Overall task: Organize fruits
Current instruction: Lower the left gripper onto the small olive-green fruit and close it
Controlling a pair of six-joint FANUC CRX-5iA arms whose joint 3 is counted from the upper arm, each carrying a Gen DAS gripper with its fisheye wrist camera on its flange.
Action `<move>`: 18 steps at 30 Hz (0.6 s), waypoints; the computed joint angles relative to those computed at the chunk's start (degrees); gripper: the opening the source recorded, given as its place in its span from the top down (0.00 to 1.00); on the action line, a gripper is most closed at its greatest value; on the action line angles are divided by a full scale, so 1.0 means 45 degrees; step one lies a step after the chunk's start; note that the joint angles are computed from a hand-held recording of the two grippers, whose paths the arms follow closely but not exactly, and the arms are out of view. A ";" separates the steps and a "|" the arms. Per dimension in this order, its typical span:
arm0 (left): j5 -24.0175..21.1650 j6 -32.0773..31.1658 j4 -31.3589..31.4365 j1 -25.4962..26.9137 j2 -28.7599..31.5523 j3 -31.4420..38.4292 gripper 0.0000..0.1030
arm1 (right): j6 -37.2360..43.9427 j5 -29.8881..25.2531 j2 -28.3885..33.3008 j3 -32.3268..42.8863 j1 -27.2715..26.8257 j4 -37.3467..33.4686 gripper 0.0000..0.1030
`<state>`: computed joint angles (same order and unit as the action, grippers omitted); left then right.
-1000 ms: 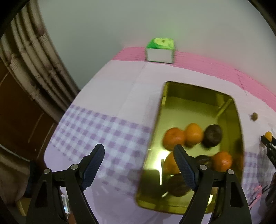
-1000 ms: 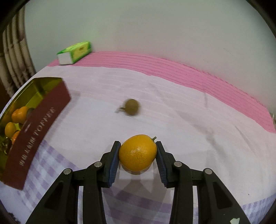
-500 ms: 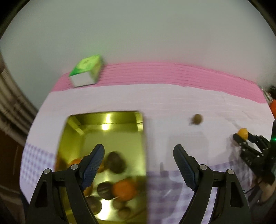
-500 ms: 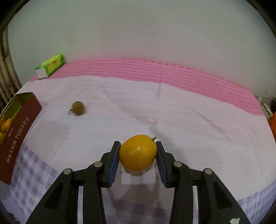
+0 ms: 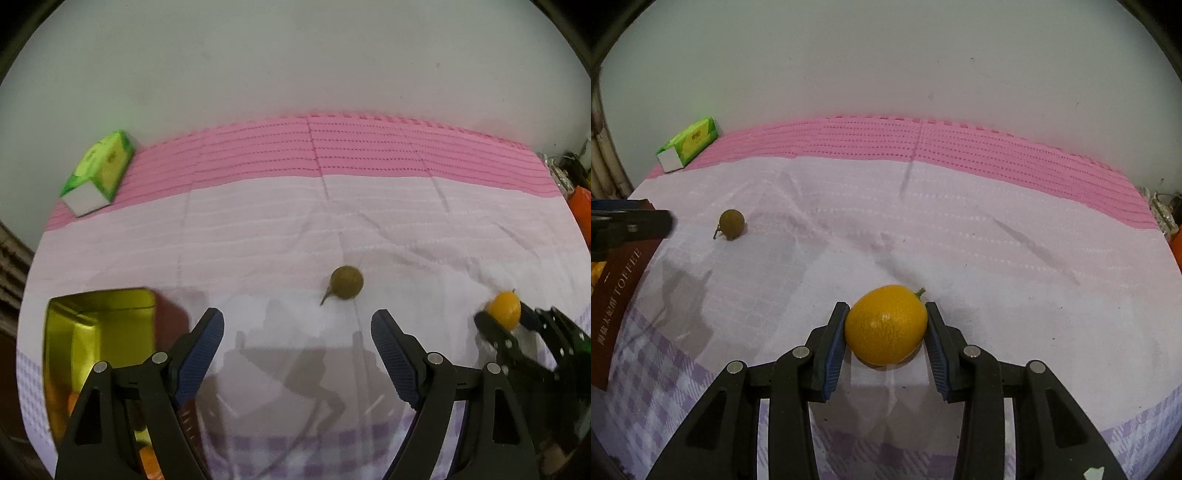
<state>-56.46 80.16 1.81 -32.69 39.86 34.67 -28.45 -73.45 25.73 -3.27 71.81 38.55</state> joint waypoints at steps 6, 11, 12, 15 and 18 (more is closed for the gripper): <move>-0.0741 -0.0199 0.0231 -0.0125 0.1224 0.1445 0.36 | -0.0052 0.0067 -0.0107 -0.0161 0.0041 0.0012 0.62; -0.1448 0.0019 0.0554 -0.0145 0.2020 0.2472 0.43 | -0.0127 0.0152 -0.0172 -0.0257 0.0040 0.0054 0.62; -0.1619 0.0052 0.0630 -0.0146 0.2173 0.2679 0.44 | -0.0153 0.0175 -0.0187 -0.0281 0.0042 0.0068 0.62; -0.2147 0.0216 0.0583 -0.0209 0.2637 0.3384 0.55 | -0.0209 0.0186 -0.0207 -0.0312 0.0065 0.0083 0.61; -0.2161 0.0251 0.0529 -0.0281 0.2745 0.3523 0.67 | -0.0210 0.0176 -0.0207 -0.0313 0.0070 0.0076 0.61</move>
